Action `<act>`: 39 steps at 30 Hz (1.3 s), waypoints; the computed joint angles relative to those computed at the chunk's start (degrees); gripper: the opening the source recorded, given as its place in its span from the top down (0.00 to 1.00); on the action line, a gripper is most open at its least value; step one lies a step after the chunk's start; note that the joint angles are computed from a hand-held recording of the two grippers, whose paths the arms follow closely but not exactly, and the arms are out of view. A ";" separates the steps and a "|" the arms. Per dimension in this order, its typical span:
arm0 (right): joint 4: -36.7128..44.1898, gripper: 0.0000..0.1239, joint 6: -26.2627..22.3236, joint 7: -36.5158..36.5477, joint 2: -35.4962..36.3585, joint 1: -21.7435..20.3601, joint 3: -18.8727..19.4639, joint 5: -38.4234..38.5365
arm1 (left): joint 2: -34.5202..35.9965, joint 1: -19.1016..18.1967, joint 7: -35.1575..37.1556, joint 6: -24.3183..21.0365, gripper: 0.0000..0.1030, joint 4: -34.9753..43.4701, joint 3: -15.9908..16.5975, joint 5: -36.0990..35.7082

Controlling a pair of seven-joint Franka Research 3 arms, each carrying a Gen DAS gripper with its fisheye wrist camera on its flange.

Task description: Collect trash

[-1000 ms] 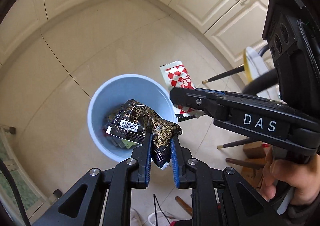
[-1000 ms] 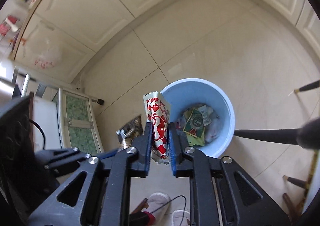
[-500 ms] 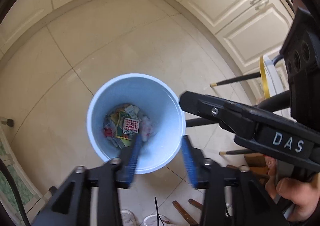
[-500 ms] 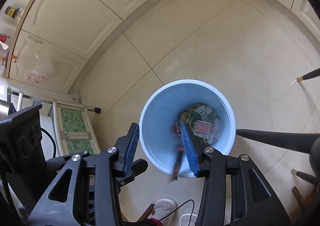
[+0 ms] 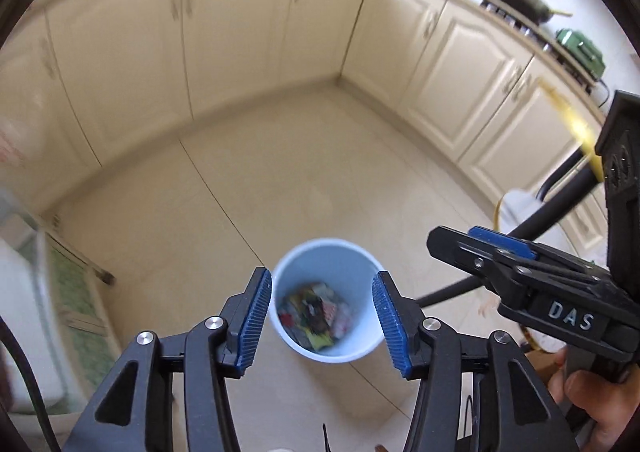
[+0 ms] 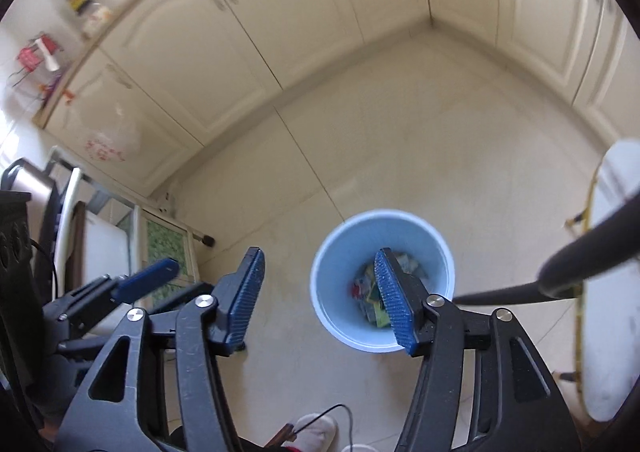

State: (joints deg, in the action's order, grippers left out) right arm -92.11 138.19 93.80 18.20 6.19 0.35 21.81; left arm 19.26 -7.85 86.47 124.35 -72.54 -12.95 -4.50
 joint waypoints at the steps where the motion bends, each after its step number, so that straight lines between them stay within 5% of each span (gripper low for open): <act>1: -1.16 0.51 0.73 0.63 -2.12 0.66 -0.18 -1.06 | -2.82 -0.12 -0.34 2.34 0.52 -2.87 0.17 0.33; 11: -14.53 0.25 8.79 10.92 -26.33 2.45 0.47 -16.24 | -26.51 -3.95 -1.47 19.61 0.40 -23.59 -0.30 -1.20; 22: -19.07 0.17 4.08 24.44 -49.71 -8.26 9.08 -34.93 | -45.33 -10.30 -12.65 34.89 0.15 -39.78 -3.08 9.09; 26: -16.51 0.17 -0.59 23.75 -53.83 -10.54 10.24 -36.01 | -51.22 -8.24 -21.58 39.11 0.01 -44.51 -7.17 15.04; 39: -16.21 0.17 -2.35 24.20 -65.02 -19.90 13.19 -39.59 | -68.81 -4.62 -38.07 51.98 0.01 -63.32 -12.57 25.85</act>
State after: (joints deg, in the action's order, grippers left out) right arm -108.32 135.84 118.00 -46.83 -13.71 13.54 -17.78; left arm -49.56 -12.47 48.39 176.33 -135.87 -25.52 21.35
